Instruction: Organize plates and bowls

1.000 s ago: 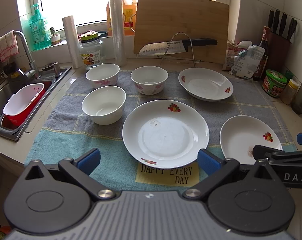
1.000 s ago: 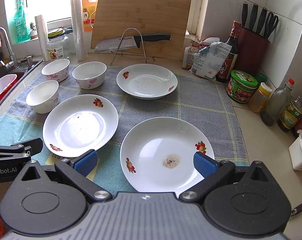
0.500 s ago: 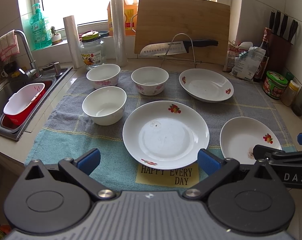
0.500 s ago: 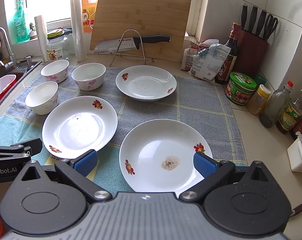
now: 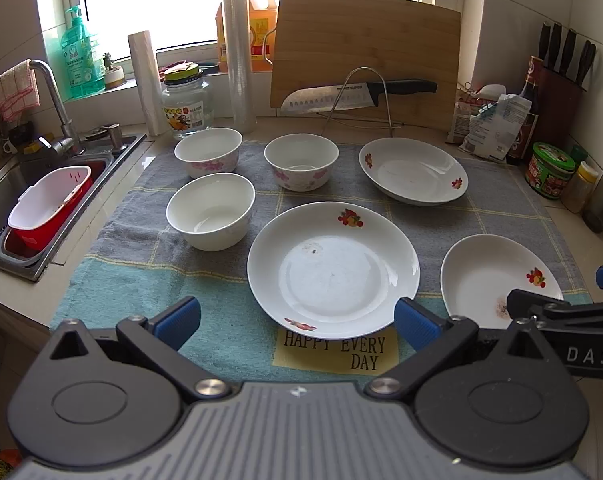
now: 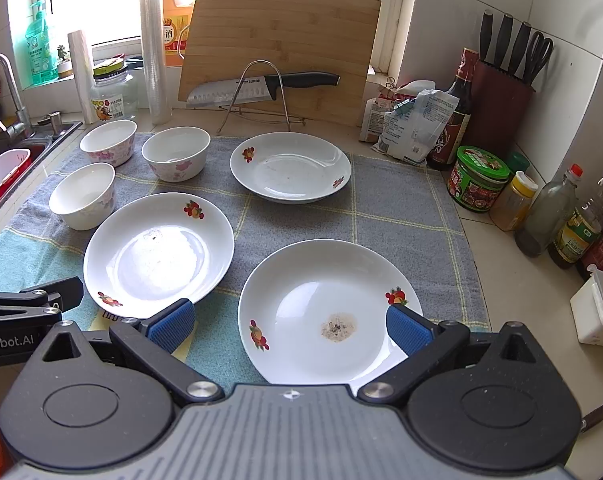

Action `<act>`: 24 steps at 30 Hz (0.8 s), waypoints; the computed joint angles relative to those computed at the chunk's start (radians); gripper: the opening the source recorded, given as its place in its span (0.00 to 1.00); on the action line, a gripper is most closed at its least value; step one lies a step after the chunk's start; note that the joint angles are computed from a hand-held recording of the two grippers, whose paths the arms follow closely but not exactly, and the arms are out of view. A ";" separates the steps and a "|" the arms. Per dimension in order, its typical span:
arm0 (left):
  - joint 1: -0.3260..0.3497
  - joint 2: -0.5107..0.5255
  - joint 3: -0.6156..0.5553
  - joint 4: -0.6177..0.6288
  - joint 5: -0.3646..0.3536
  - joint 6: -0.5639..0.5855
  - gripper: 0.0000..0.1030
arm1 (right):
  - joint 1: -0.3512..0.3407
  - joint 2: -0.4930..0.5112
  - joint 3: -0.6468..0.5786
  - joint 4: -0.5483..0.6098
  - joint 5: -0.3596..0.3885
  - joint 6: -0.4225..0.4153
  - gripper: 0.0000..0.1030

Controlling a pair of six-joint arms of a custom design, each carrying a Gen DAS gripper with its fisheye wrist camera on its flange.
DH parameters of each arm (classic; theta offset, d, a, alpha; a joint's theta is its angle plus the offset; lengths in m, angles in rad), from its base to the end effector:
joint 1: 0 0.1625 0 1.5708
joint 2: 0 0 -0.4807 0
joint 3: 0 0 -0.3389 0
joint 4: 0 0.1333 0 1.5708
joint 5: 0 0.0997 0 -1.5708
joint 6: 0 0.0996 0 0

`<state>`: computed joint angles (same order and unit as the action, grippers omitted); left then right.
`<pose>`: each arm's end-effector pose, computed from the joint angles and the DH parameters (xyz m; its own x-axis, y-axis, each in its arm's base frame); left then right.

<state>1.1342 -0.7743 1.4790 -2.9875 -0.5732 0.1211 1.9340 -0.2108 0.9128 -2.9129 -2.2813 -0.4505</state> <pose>-0.1047 -0.7375 0.3033 -0.6796 -0.1833 -0.7103 0.4052 0.7134 -0.5717 0.3672 -0.7739 0.0432 -0.6384 -0.2411 0.7310 -0.6253 0.7162 -0.3099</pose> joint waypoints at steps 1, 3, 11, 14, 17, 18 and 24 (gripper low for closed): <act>0.000 0.000 0.000 0.000 0.000 0.000 0.99 | 0.000 0.000 0.000 -0.002 -0.001 -0.001 1.00; 0.001 -0.003 0.000 0.005 -0.003 -0.004 0.99 | 0.000 0.000 0.000 0.000 -0.001 0.000 1.00; 0.002 -0.004 0.001 0.002 -0.006 -0.003 0.99 | 0.003 0.002 -0.006 0.001 -0.007 0.000 1.00; 0.005 -0.007 0.001 0.003 -0.012 0.001 0.99 | 0.006 0.007 -0.012 -0.001 -0.014 -0.001 1.00; 0.007 -0.009 0.000 0.003 -0.017 0.005 0.99 | 0.010 0.013 -0.015 -0.006 -0.023 -0.001 1.00; 0.008 -0.010 -0.001 0.005 -0.019 0.006 0.99 | 0.011 0.014 -0.016 -0.008 -0.025 -0.002 1.00; 0.017 -0.014 -0.004 0.005 -0.040 0.023 0.99 | 0.015 0.022 -0.025 -0.011 -0.034 -0.004 1.00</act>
